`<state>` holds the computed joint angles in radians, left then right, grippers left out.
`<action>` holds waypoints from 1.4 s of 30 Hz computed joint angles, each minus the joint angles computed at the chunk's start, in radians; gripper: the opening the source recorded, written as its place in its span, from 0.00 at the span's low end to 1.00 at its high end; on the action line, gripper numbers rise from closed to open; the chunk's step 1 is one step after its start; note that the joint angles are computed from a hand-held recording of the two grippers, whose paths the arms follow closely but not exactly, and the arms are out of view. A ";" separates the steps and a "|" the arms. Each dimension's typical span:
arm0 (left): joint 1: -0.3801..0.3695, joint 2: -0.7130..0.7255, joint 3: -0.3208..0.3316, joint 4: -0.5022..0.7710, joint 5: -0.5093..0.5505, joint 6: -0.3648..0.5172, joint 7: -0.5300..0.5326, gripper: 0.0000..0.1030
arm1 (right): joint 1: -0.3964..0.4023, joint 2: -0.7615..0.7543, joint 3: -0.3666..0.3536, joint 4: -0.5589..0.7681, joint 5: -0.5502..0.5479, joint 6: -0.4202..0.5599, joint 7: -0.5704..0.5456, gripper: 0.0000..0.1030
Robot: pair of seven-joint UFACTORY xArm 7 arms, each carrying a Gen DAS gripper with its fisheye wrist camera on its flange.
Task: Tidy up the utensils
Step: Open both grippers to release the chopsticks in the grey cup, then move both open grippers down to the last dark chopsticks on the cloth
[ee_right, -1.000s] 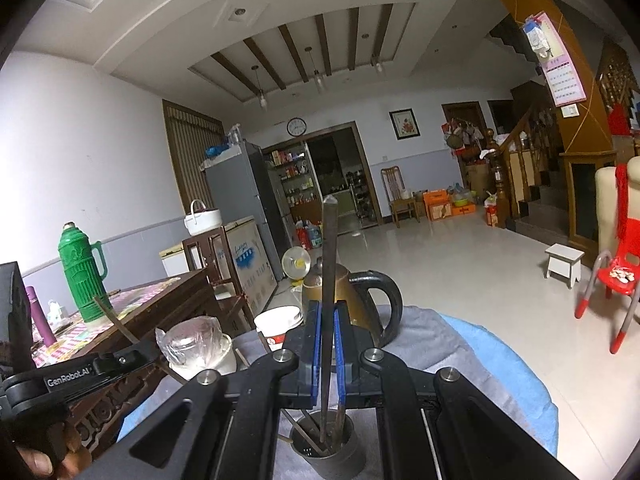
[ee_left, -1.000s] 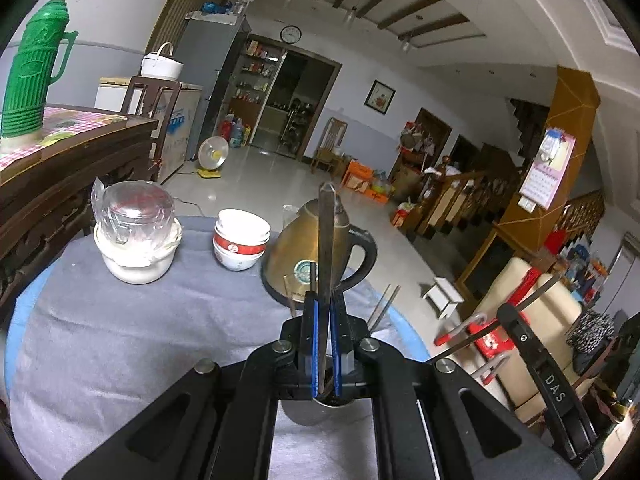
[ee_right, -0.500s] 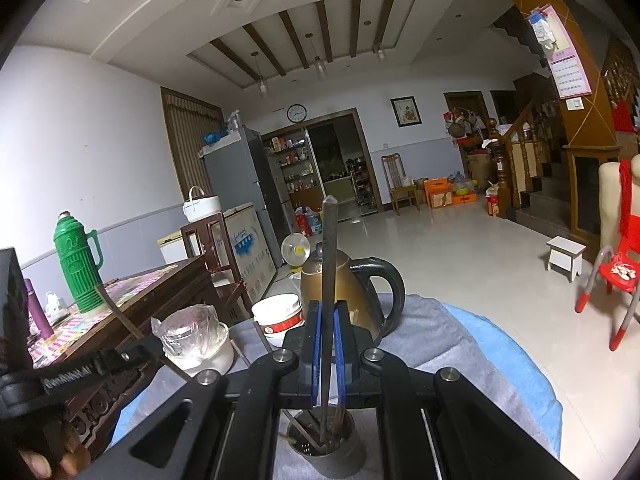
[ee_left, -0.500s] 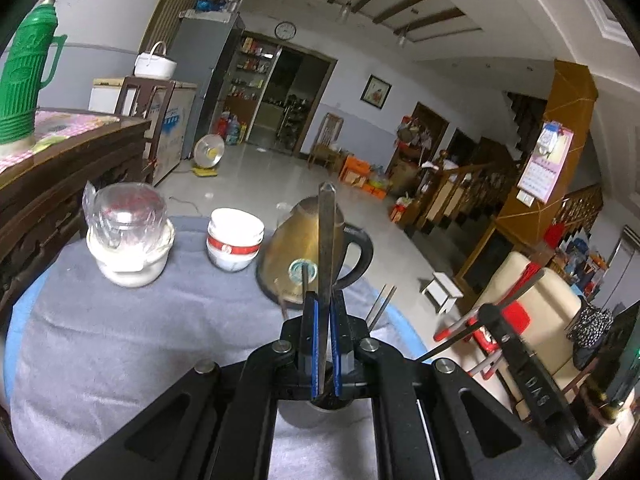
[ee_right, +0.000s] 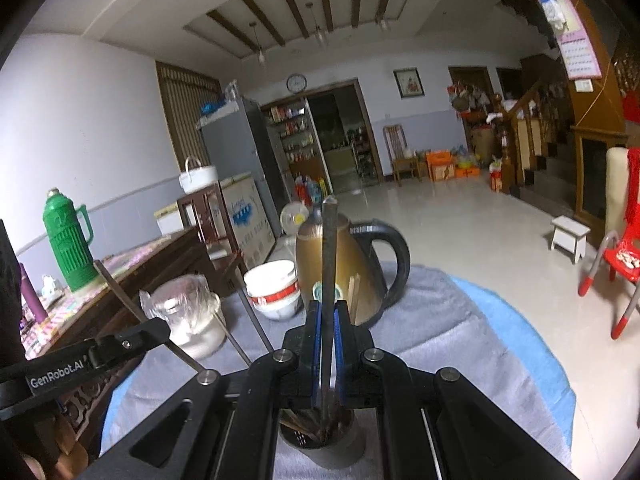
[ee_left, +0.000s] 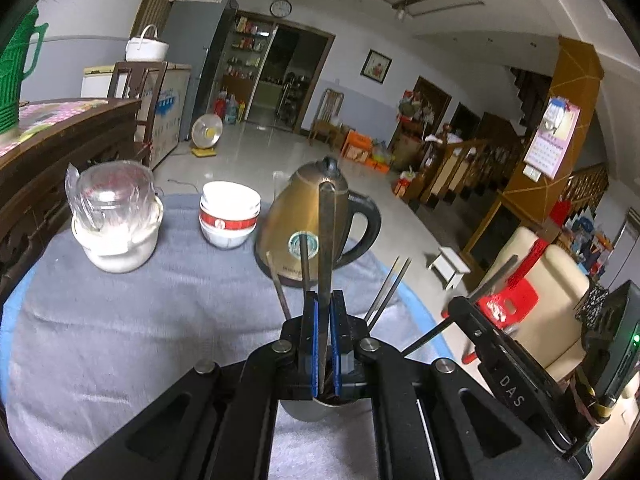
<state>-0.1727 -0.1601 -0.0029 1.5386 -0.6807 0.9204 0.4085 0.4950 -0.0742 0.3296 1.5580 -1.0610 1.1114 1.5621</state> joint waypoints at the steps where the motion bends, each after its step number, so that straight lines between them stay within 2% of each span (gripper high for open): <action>1: 0.001 0.001 -0.001 -0.004 0.005 0.000 -0.002 0.05 | -0.003 -0.001 -0.006 -0.010 0.014 -0.013 0.000 0.07; 8: 0.006 0.027 -0.012 -0.008 0.039 0.026 -0.024 0.05 | -0.030 -0.006 -0.031 -0.050 0.097 -0.087 -0.017 0.07; 15: 0.015 0.050 -0.016 0.014 0.045 0.075 -0.048 0.05 | -0.043 0.012 -0.041 -0.049 0.168 -0.106 -0.041 0.08; 16: 0.019 0.052 -0.014 0.020 0.041 0.084 -0.059 0.06 | -0.044 0.016 -0.043 -0.043 0.182 -0.104 -0.043 0.09; 18: 0.029 0.048 -0.005 0.029 0.019 0.106 -0.063 0.18 | -0.045 0.010 -0.046 -0.045 0.191 -0.095 -0.037 0.11; 20: 0.040 0.028 0.007 0.021 -0.016 0.103 -0.057 0.47 | -0.043 -0.004 -0.036 -0.042 0.166 -0.059 -0.014 0.31; 21: 0.045 0.016 0.014 0.015 -0.031 0.095 -0.056 0.51 | -0.043 -0.014 -0.032 -0.047 0.157 -0.053 0.002 0.58; 22: 0.049 0.006 0.021 0.012 -0.043 0.092 -0.056 0.53 | -0.044 -0.033 -0.024 -0.060 0.132 -0.047 0.038 0.70; 25: 0.067 -0.018 0.056 0.016 -0.076 0.124 -0.046 0.54 | -0.044 -0.056 0.014 -0.052 0.094 0.026 0.061 0.70; 27: 0.080 -0.038 0.074 0.003 -0.089 0.120 -0.039 0.59 | -0.041 -0.078 0.038 -0.058 0.075 0.060 0.080 0.70; 29: 0.096 -0.077 0.098 -0.040 -0.092 0.115 -0.024 0.69 | -0.038 -0.109 0.063 -0.078 0.067 0.078 0.111 0.70; 31: 0.108 -0.109 0.117 -0.088 -0.077 0.114 -0.003 0.71 | -0.037 -0.124 0.086 -0.092 0.078 0.074 0.114 0.70; 34: 0.130 -0.133 0.131 -0.155 -0.004 0.131 0.007 0.72 | -0.019 -0.105 0.095 -0.097 0.167 0.028 0.041 0.70; 37: 0.153 -0.155 0.137 -0.242 0.081 0.159 0.011 0.72 | 0.014 -0.041 0.073 -0.096 0.316 -0.070 -0.075 0.69; 39: 0.166 -0.163 0.142 -0.291 0.118 0.180 0.011 0.72 | 0.037 0.009 0.058 -0.091 0.367 -0.119 -0.121 0.67; 41: 0.179 -0.168 0.145 -0.328 0.147 0.198 0.002 0.72 | 0.064 0.085 0.040 -0.052 0.416 -0.131 -0.176 0.58; 42: 0.186 -0.169 0.149 -0.347 0.159 0.207 0.001 0.72 | 0.072 0.114 0.025 -0.039 0.457 -0.148 -0.204 0.47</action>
